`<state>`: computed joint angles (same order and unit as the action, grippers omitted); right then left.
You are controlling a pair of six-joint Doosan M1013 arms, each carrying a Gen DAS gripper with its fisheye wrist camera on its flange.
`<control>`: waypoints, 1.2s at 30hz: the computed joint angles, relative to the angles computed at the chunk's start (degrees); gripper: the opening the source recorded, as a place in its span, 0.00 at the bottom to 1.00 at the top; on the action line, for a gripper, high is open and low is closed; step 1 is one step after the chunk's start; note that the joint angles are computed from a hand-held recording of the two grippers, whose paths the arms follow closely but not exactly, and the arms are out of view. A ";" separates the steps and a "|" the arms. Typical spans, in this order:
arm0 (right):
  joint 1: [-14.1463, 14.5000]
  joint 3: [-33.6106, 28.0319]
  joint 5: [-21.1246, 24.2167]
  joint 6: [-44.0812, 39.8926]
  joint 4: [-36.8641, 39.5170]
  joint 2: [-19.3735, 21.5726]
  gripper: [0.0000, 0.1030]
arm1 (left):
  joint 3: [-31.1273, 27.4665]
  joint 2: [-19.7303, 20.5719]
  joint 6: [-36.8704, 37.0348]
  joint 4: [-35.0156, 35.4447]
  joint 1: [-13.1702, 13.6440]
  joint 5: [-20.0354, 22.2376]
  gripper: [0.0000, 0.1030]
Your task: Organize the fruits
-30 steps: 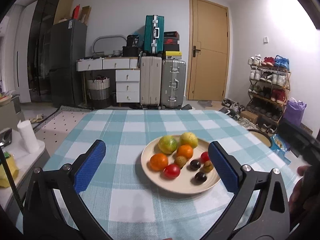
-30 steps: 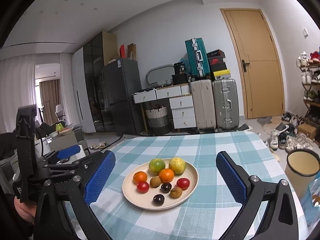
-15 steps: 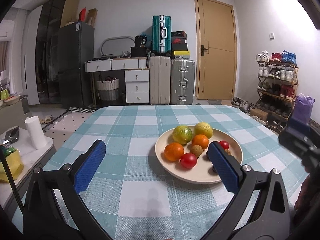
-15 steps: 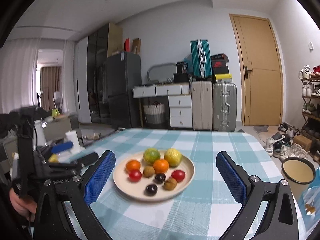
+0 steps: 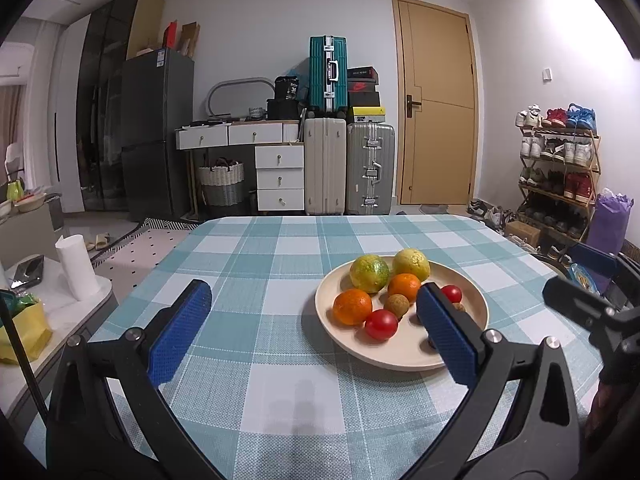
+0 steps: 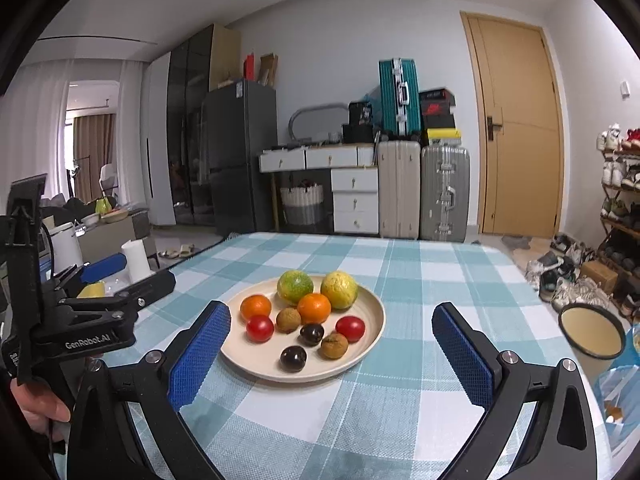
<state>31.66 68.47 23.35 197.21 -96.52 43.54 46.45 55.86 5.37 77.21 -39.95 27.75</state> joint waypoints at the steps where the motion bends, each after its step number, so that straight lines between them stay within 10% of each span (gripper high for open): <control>1: -0.03 -0.31 -0.48 -1.65 1.13 0.18 1.00 | 0.07 -0.04 -0.04 0.05 -0.01 -0.02 0.99; 36: 0.14 -0.61 -1.39 -3.10 1.08 0.23 1.00 | 0.18 -0.06 -0.30 0.37 -0.13 -0.16 0.99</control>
<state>31.80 67.86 21.96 194.12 -95.44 43.77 46.63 55.80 5.07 77.57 -40.09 27.59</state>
